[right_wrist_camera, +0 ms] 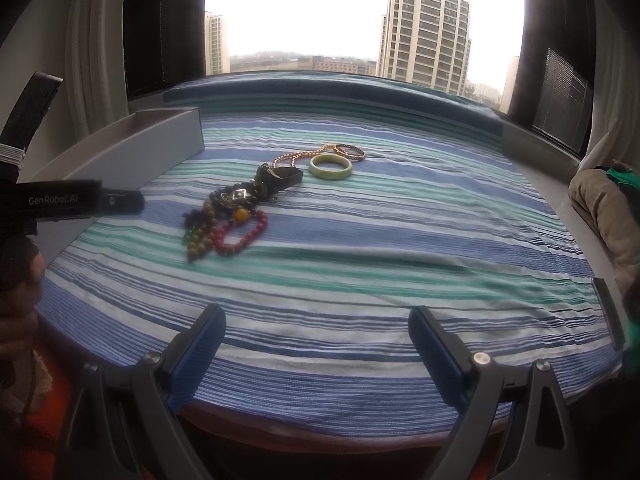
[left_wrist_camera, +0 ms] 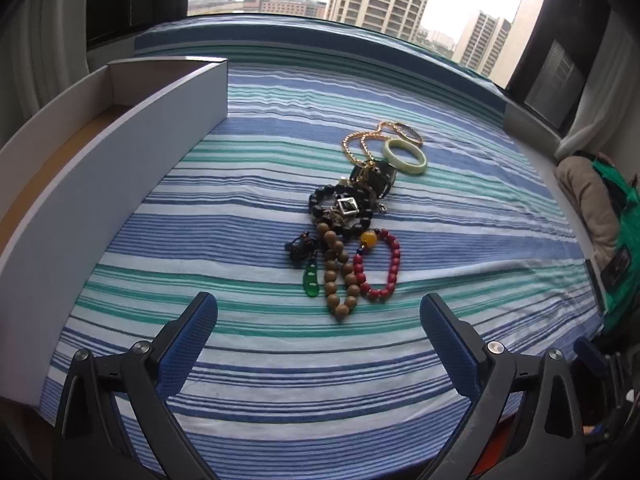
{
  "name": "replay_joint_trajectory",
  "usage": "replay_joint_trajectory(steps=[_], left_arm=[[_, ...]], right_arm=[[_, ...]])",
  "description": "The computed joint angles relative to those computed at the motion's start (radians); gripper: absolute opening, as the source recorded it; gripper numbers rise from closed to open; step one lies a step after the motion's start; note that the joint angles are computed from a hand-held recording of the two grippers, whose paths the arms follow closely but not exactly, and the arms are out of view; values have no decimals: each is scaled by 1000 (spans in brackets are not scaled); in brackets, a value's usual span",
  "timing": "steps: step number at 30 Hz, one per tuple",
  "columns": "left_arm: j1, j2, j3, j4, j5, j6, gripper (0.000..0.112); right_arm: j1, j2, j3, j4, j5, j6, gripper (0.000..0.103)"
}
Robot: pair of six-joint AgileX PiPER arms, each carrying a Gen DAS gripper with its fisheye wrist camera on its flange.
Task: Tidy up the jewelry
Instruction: 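Lower the left gripper onto the light wooden bead bracelet and close it, then carry the wooden bracelet toward the box with the left gripper while the right grasps the jade pendant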
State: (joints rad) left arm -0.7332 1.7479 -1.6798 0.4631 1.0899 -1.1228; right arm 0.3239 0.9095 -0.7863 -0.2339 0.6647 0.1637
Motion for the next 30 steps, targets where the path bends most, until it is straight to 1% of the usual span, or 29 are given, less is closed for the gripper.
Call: replay_joint_trajectory(steps=[2, 3, 5, 6, 7, 9, 10, 11, 12, 14, 18, 20, 21, 23, 25, 26, 28, 30], left_arm=[[35, 66, -55, -58, -19, 72, 84], [54, 107, -94, -92, -19, 113, 81], [85, 193, -187, -134, 0, 158, 70], [99, 232, -231, -144, 9, 173, 67], [111, 270, -276, -149, 22, 186, 62], [132, 345, -372, -157, 70, 203, 52], [144, 368, -399, -174, 82, 208, 33], [160, 374, -399, -203, 75, 215, 13], [171, 361, -374, -228, 51, 212, 11], [181, 291, -270, -248, -19, 182, 9], [197, 95, -43, -296, -151, 149, 9], [208, 0, 54, -310, -187, 137, 9], [208, -42, 94, -303, -192, 123, 9], [201, -109, 157, -268, -186, 87, 9], [191, -164, 216, -231, -182, 48, 9], [181, -188, 241, -208, -177, 24, 9], [164, -228, 283, -161, -168, -22, 9], [153, -272, 328, -128, -164, -59, 9]], right_arm=[[-26, -4, 2, 32, -5, -35, 94], [-39, -6, 4, 48, -7, -53, 94], [-66, -8, 10, 79, -14, -85, 94], [-79, -10, 13, 95, -17, -102, 94], [-92, -12, 16, 112, -18, -121, 94], [-115, -17, 21, 141, -20, -152, 94], [-129, -18, 23, 159, -22, -172, 94], [-141, -19, 24, 174, -22, -188, 94], [-151, -20, 27, 185, -25, -200, 94], [-180, -21, 29, 217, -25, -237, 94], [-240, -9, 27, 275, -28, -304, 94], [-265, 13, 12, 306, -29, -338, 94], [-279, 28, 0, 333, -27, -365, 94], [-325, 85, -45, 458, -6, -489, 94], [-365, 183, -119, 607, 45, -648, 94], [-365, 247, -164, 652, 71, -703, 94], [-335, 386, -263, 677, 103, -745, 94], [-275, 514, -371, 609, 121, -669, 94]])
